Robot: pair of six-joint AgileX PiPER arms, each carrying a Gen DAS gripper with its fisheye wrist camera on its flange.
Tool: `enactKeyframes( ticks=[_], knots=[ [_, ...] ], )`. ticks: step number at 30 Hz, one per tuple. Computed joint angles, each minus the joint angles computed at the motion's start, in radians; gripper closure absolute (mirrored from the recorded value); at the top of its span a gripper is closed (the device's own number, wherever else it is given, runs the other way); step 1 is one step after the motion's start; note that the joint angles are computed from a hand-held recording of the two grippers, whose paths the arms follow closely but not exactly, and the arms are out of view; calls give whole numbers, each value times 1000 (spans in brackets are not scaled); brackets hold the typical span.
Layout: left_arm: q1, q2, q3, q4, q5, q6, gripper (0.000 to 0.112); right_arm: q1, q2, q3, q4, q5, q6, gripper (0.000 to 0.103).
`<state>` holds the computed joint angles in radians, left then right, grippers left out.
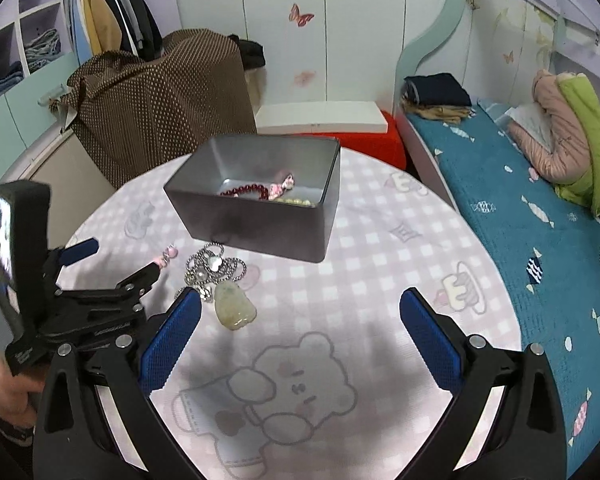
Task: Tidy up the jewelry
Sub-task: 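Grasp the other pink earring with left tool while right tool grasps the jade pendant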
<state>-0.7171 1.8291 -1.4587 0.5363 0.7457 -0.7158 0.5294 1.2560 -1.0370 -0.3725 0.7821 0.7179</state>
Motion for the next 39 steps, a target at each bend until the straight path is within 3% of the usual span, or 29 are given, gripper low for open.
enactKeyframes(
  ticks=[3, 6, 11, 13, 14, 15, 17, 19, 21, 34, 37, 39],
  knots=[
    [17, 36, -31, -44, -6, 67, 21, -23, 24, 4, 57, -26, -70, 7],
    [51, 40, -40, -173, -45, 182, 43, -50, 56, 2, 144, -57, -178, 7],
    [50, 39, -49, -256, -62, 274, 78, -48, 133, -12, 206, -90, -297, 11],
    [55, 34, -50, -295, -61, 308, 95, -40, 161, -23, 208, -99, -333, 24],
    [63, 29, -47, -322, -64, 324, 97, -39, 172, -25, 212, -105, -344, 29],
    [69, 28, -47, -345, -66, 335, 100, -36, 187, -31, 210, -105, -353, 41],
    [83, 9, -24, -379, -78, 348, 100, -15, 202, -28, 162, -118, -340, 45],
    [93, -17, 9, -393, -90, 346, 100, -14, 190, -9, 174, -142, -365, 65],
    [101, -46, 45, -411, -104, 345, 100, -9, 178, 3, 173, -150, -389, 74],
    [90, -192, 165, -379, -126, 272, 100, -24, 68, 61, 226, -131, -396, 75],
    [82, -216, 169, -365, -125, 260, 100, -21, 47, 46, 217, -110, -393, 86],
    [82, -233, 170, -360, -123, 261, 100, -22, 35, 32, 222, -99, -401, 86]
  ],
)
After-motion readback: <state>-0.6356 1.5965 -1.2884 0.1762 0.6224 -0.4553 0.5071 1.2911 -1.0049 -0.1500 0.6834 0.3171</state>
